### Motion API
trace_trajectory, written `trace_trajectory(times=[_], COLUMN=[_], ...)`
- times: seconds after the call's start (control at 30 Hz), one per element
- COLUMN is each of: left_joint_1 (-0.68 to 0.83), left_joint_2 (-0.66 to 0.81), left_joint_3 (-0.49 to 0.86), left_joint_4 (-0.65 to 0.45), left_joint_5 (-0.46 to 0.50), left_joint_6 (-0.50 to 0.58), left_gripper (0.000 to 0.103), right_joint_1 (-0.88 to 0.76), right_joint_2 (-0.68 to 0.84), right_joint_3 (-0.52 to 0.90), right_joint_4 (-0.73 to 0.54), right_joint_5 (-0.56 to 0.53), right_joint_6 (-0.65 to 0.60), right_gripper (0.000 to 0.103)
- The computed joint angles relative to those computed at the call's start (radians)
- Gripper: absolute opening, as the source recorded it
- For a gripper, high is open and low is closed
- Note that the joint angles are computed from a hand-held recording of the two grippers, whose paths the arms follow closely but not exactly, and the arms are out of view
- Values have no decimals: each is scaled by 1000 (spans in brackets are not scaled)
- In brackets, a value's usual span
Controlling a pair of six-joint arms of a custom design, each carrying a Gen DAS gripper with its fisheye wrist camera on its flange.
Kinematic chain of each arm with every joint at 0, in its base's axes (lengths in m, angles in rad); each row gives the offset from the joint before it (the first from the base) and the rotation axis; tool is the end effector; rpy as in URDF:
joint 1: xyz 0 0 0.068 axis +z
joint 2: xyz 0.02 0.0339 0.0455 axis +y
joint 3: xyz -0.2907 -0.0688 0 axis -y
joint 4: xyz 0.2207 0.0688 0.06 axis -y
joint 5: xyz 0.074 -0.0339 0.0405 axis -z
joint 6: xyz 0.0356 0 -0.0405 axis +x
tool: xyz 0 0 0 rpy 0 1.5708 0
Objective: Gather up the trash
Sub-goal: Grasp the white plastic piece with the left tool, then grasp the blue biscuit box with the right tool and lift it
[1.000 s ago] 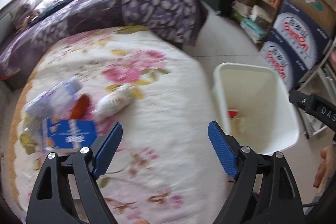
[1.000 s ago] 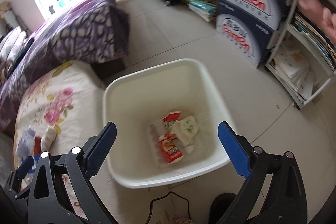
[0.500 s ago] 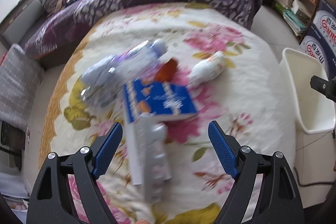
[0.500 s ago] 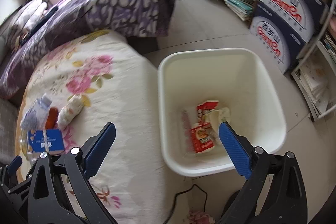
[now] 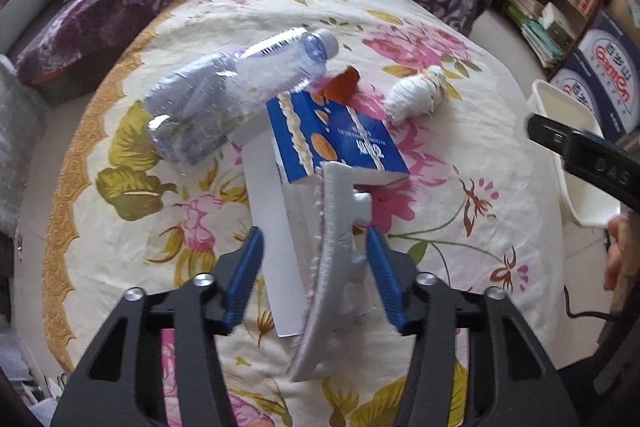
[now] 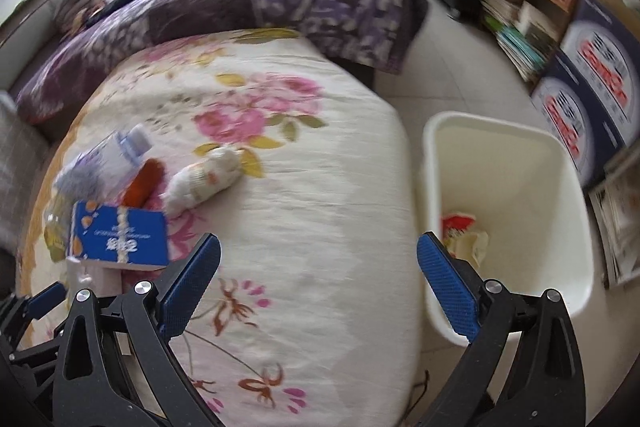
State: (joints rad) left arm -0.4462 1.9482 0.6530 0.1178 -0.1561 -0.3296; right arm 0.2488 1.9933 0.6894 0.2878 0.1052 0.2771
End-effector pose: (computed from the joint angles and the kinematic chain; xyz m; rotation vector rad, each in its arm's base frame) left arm 0.2611 -0.1188 0.0869 0.1161 2.7174 -0.0081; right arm 0.3042 0.0734 0.0886 0.0751 2.5781 0.0597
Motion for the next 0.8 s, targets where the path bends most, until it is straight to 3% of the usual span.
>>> trace_trajectory(times=[0.1, 0.17, 0.37, 0.5, 0.8], left_joint_1=[48, 92, 211, 316, 451], left_joint_2=[1, -26, -163, -229, -229], left_joint_3=[-30, -58, -115, -141, -168], left_joint_4=[43, 65, 47, 41, 58], left_joint_5=[83, 153, 223, 247, 301], left_joint_6=[32, 46, 78, 97, 145], left_gripper=[19, 13, 10, 10, 10], right_joint_1=[40, 68, 181, 265, 392], right_joint_2=[28, 48, 83, 111, 205], right_joint_3=[12, 24, 28, 60, 182], right_joint_4=[36, 59, 162, 161, 122], right_joint_5=[-21, -41, -102, -130, -14], right_joint_6=[-39, -70, -203, -267, -296], right_gripper=[95, 95, 95, 95, 96])
